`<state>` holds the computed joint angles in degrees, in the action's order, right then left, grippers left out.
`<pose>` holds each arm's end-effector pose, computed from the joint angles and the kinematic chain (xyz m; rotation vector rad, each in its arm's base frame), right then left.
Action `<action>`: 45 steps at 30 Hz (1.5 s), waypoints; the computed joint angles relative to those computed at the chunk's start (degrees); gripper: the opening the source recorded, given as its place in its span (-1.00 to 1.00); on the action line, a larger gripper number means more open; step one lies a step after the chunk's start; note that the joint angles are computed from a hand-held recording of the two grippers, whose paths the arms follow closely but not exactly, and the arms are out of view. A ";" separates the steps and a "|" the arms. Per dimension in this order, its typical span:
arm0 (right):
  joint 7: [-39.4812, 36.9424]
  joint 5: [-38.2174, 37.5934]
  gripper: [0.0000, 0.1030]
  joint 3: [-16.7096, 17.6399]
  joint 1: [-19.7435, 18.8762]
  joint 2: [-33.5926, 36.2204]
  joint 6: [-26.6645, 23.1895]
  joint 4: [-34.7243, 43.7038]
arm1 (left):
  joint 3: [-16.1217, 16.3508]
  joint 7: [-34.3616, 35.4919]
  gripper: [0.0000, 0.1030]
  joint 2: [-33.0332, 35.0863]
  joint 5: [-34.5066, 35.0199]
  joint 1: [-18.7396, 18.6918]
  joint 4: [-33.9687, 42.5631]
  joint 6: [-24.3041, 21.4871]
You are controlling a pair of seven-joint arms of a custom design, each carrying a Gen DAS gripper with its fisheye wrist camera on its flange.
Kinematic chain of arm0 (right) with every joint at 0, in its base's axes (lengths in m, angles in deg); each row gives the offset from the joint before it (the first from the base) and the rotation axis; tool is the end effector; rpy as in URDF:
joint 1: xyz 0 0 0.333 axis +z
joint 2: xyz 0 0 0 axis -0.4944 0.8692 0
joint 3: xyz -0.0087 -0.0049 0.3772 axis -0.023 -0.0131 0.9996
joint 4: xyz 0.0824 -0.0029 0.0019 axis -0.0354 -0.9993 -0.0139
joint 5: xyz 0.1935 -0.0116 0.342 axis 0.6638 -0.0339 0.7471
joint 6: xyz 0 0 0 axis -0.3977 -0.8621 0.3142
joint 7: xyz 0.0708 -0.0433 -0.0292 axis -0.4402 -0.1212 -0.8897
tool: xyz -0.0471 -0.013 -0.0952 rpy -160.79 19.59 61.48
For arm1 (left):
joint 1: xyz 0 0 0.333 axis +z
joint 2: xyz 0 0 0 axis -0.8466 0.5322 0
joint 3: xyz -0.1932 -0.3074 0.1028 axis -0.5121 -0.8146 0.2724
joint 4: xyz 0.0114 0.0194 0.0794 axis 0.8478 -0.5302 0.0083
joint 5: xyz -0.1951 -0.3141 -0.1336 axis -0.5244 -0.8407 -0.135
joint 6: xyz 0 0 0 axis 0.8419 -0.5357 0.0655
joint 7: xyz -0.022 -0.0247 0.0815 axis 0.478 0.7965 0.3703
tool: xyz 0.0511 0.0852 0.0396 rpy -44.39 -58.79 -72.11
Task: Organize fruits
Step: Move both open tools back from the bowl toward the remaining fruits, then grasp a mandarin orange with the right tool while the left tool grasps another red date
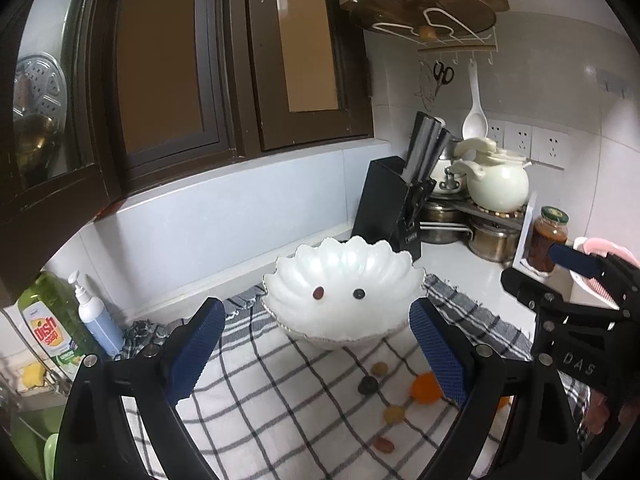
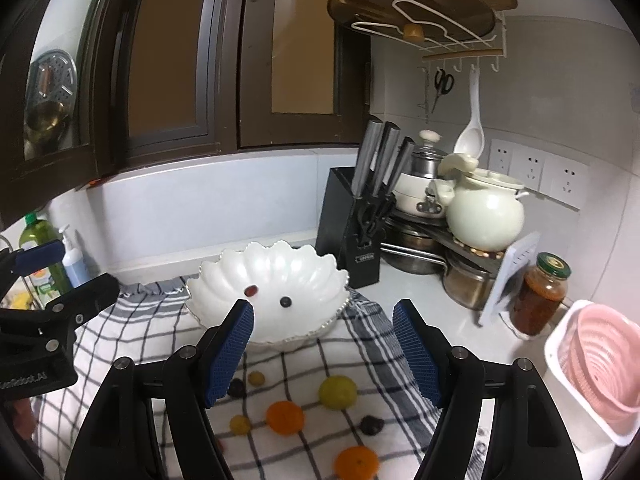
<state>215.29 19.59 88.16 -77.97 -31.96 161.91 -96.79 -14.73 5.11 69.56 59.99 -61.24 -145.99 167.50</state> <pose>0.4502 0.1702 0.5796 -1.4300 1.7067 -1.0842 0.4910 -0.2462 0.5938 -1.2104 1.8823 -1.0640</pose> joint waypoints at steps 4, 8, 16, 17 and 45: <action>0.13 0.15 0.41 -1.12 1.59 -2.06 -0.50 -2.20 | -1.05 -3.45 0.84 -1.89 3.70 1.35 -2.50 0.74; 0.08 0.24 0.41 -2.78 4.05 -2.66 -0.93 -4.09 | -1.68 -4.23 0.84 -3.27 4.18 1.74 -4.92 1.14; -0.12 -0.07 0.41 -5.39 8.09 -3.94 -1.55 -7.89 | -6.03 -3.74 0.84 -5.23 3.02 5.76 -9.00 2.72; -0.38 -0.23 0.41 -5.81 8.71 -3.60 -1.85 -8.07 | -6.63 -3.92 0.84 -5.42 3.16 6.25 -9.38 2.61; 5.85 -6.00 0.41 -5.13 9.68 3.51 -2.93 -12.81 | -0.90 3.60 0.82 2.21 -5.23 -4.43 -12.01 -3.08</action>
<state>221.14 13.60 83.03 -68.28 -28.45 158.98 -109.60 -15.63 8.71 71.77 54.76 -65.67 -158.00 164.42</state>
